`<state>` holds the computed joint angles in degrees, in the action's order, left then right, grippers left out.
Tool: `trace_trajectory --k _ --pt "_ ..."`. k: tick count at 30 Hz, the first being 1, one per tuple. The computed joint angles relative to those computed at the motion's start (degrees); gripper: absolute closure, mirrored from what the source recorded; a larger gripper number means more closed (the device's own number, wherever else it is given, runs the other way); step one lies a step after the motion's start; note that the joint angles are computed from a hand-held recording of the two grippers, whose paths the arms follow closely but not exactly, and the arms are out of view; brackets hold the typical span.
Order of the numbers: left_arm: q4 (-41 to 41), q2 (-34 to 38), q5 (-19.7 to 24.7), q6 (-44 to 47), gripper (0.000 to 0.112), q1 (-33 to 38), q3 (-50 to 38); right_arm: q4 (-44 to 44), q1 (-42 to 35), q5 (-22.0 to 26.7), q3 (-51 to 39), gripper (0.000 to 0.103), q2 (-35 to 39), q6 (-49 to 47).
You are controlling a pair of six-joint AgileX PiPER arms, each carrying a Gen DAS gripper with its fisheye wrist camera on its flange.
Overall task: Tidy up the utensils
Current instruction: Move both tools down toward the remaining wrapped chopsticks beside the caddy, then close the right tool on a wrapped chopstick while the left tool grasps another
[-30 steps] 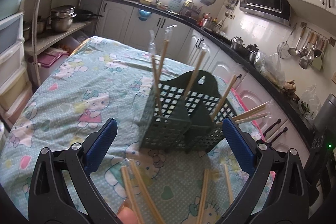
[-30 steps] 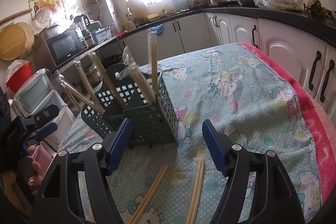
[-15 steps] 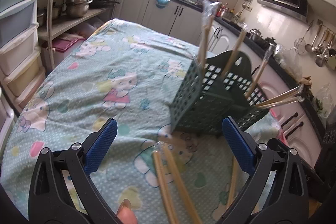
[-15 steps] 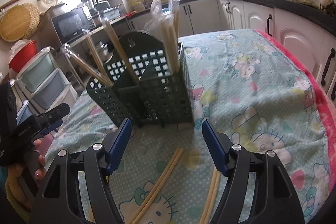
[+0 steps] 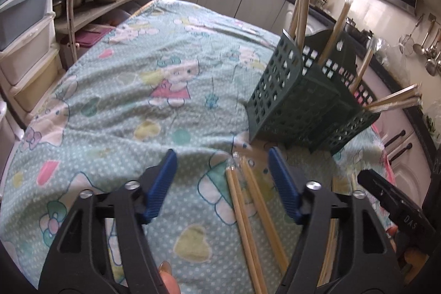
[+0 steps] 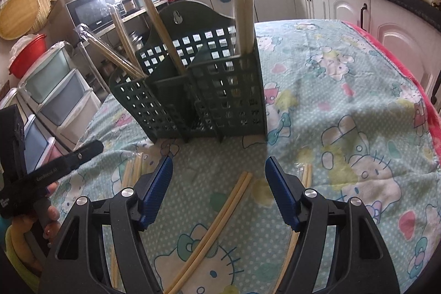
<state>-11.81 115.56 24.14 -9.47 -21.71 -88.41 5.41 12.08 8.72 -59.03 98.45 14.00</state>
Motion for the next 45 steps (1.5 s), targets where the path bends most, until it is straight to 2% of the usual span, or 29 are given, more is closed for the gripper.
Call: trace_trajectory --k 6,16,24,28,31,33,36,40,45 --pt "0.9 1.0 2.0 0.5 0.064 -1.3 0.6 1.8 -0.4 0.1 -0.1 0.036 0.6 -1.4" --pt "12.5 3.6 5.2 -8.1 0.073 -4.4 -1.0 6.1 -1.2 0.8 -0.8 0.036 2.4 -5.4" --pt "14.6 5.1 5.8 -10.1 0.078 -4.3 -3.1 -3.6 -0.3 5.4 -5.3 0.036 7.4 4.0" --pt "12.4 5.4 5.6 -8.9 0.082 -3.1 -3.5 -9.6 0.4 7.2 -7.3 0.049 9.7 10.1" --pt "10.2 5.7 5.7 -7.4 0.085 -2.1 -4.1 -20.0 2.0 8.2 -8.0 0.055 10.5 19.7" --pt "9.0 6.1 5.9 -6.7 0.087 -1.6 -4.7 -27.6 3.0 9.2 -8.3 0.065 10.9 26.7" --pt "6.8 6.7 6.3 -5.2 0.087 -0.7 -5.7 -33.3 3.6 9.8 -7.9 0.074 10.9 32.1" --pt "4.4 7.4 6.7 -3.4 0.087 0.0 -6.7 -34.3 2.9 8.6 -6.7 0.085 10.4 34.2" --pt "4.0 9.0 8.1 -3.2 0.087 0.3 -9.4 -24.1 -0.2 4.8 -4.0 0.091 8.1 25.5"
